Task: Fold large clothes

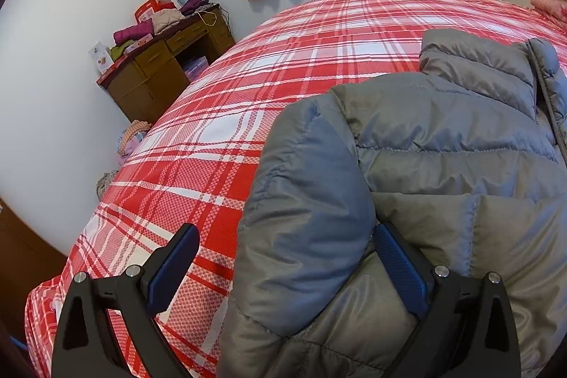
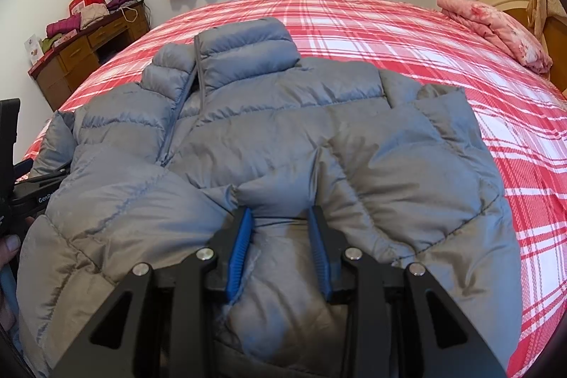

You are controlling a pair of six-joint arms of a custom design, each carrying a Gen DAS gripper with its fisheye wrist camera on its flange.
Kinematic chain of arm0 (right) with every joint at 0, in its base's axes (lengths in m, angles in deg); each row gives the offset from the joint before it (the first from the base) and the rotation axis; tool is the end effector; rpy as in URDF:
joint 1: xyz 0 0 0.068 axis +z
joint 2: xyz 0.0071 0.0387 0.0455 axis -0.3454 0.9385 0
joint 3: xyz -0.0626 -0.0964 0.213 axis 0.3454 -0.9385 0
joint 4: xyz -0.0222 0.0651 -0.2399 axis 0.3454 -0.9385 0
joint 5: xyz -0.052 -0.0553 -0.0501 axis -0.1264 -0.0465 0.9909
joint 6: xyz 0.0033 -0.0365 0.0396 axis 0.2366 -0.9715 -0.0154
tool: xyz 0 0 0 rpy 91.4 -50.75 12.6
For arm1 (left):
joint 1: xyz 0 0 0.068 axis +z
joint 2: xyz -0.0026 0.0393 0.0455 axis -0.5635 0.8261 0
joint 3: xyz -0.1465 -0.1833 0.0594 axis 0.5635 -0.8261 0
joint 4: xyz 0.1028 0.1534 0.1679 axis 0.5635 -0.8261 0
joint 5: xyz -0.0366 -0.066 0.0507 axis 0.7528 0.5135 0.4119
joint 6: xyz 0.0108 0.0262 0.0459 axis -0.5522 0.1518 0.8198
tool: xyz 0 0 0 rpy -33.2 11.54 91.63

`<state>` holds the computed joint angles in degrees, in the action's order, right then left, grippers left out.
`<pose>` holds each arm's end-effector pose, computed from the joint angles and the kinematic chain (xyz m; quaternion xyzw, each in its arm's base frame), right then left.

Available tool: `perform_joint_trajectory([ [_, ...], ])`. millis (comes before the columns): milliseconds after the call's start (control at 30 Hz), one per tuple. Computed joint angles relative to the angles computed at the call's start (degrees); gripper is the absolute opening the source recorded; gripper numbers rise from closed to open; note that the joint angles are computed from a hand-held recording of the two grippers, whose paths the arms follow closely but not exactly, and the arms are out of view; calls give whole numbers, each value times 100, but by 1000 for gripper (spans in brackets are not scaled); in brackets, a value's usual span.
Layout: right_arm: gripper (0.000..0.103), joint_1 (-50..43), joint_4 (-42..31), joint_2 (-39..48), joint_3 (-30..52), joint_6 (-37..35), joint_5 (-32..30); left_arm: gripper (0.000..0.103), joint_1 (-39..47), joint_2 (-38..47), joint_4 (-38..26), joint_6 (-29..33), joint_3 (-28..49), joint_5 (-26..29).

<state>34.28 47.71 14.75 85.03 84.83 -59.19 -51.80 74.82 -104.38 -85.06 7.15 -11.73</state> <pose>0.1711 0.2143 0.1770 -0.0705 0.9301 0.0782 0.3518 0.2866 -0.0676 0.1644 -0.0983 0.9084 0.2128 0.3462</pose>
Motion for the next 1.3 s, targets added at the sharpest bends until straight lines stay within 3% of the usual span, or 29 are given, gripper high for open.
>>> perform_joint_trajectory([
  [367, 38, 7, -87, -9, 61, -17, -99, 100, -58, 82, -170, -34, 164, -38],
  [467, 59, -237, -468, -221, 244, -324, -657, 99, 108, -336, -418, 116, 217, 353],
  [533, 90, -396, -785, -438, 513, -658, -751, 99, 288, -822, -379, 258, 243, 565],
  [667, 93, -874, -1342, 102, 1799, -1126, -788, 99, 682, -344, -844, 246, 1326, 1187],
  [833, 96, -1512, -1929, 1971, 4370, -1002, -746, 99, 819, 862, -1070, -57, 2589, 1427],
  [1000, 97, -1786, -2716, 3915, 6795, -778, -1200, 99, 783, 1540, -886, -196, 2826, 1391],
  [1167, 92, -1995, -3677, 5222, 8361, -858, -1869, 99, 687, 1562, -402, -11, 2396, 1221],
  [1233, 57, -2083, -3507, 5022, 7910, -1121, -2196, 99, 689, 1566, -501, -5, 2536, 1240],
  [1300, 43, -2112, -3243, 4618, 7242, -1265, -2246, 99, 689, 1531, -519, -9, 2717, 1276],
])
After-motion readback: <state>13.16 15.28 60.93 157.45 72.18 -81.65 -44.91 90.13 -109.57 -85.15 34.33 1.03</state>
